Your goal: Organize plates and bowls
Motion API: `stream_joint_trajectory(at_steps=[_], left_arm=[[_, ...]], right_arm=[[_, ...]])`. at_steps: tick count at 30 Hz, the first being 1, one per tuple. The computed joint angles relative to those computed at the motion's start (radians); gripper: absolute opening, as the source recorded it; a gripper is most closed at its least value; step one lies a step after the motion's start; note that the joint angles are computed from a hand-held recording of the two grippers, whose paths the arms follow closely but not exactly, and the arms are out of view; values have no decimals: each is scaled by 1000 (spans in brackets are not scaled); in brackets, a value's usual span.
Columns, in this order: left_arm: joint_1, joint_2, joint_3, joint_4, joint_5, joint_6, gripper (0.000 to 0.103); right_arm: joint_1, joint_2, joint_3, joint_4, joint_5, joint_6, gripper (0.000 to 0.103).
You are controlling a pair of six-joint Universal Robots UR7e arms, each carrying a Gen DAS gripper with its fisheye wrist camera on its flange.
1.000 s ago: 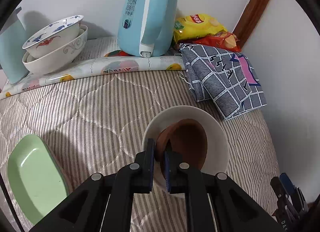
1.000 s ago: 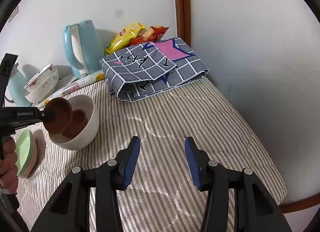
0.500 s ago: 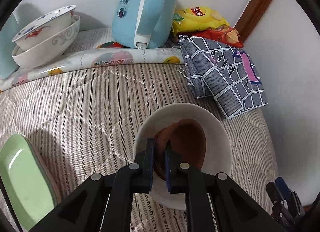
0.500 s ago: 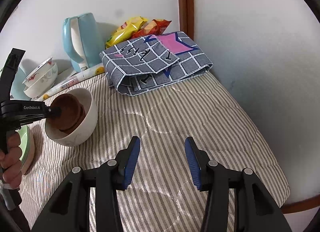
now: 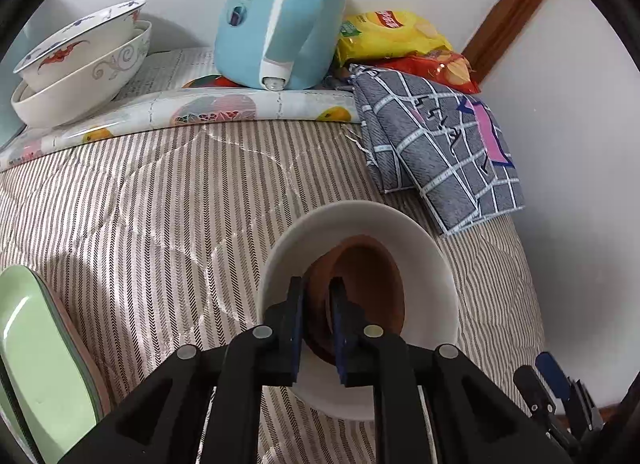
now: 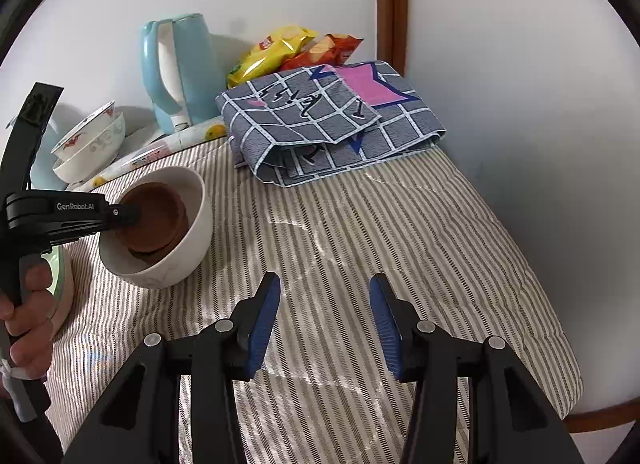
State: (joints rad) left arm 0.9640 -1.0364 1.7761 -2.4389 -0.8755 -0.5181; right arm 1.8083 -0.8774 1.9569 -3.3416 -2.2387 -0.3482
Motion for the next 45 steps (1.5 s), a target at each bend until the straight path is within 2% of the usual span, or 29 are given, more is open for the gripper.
stream_joint_trajectory(at_steps=[6, 8, 10, 12, 18, 20, 28, 33, 38, 41, 45], left_arm=[[-9, -3, -1, 24, -17, 22, 25], [-22, -9, 4, 37, -4, 25, 28], [-37, -20, 13, 40, 18, 27, 37], [-48, -31, 22, 27, 25, 46, 41], [-66, -74, 42, 51, 80, 25, 41], [-60, -85, 46, 63, 83, 10, 41], [-28, -81, 34, 117, 75, -46, 41], [-11, -58, 16, 135, 74, -50, 41], [4, -39, -2, 144, 76, -35, 41], [9, -24, -14, 149, 77, -24, 41], [19, -11, -20, 154, 74, -22, 40]], right_arm=[[16, 3, -5, 14, -2, -7, 46], [21, 3, -8, 20, 1, -8, 46], [27, 1, -11, 31, 2, -2, 46], [32, -1, -12, 29, 18, 0, 46], [45, 8, -39, 59, 78, -5, 46], [46, 16, -59, 85, 110, -9, 46], [50, 78, -163, 194, 140, -27, 46], [42, 127, -228, 262, 119, -1, 45], [35, 167, -274, 314, 72, 14, 33], [33, 181, -296, 344, 52, 32, 32], [25, 185, -319, 402, 63, 63, 32]])
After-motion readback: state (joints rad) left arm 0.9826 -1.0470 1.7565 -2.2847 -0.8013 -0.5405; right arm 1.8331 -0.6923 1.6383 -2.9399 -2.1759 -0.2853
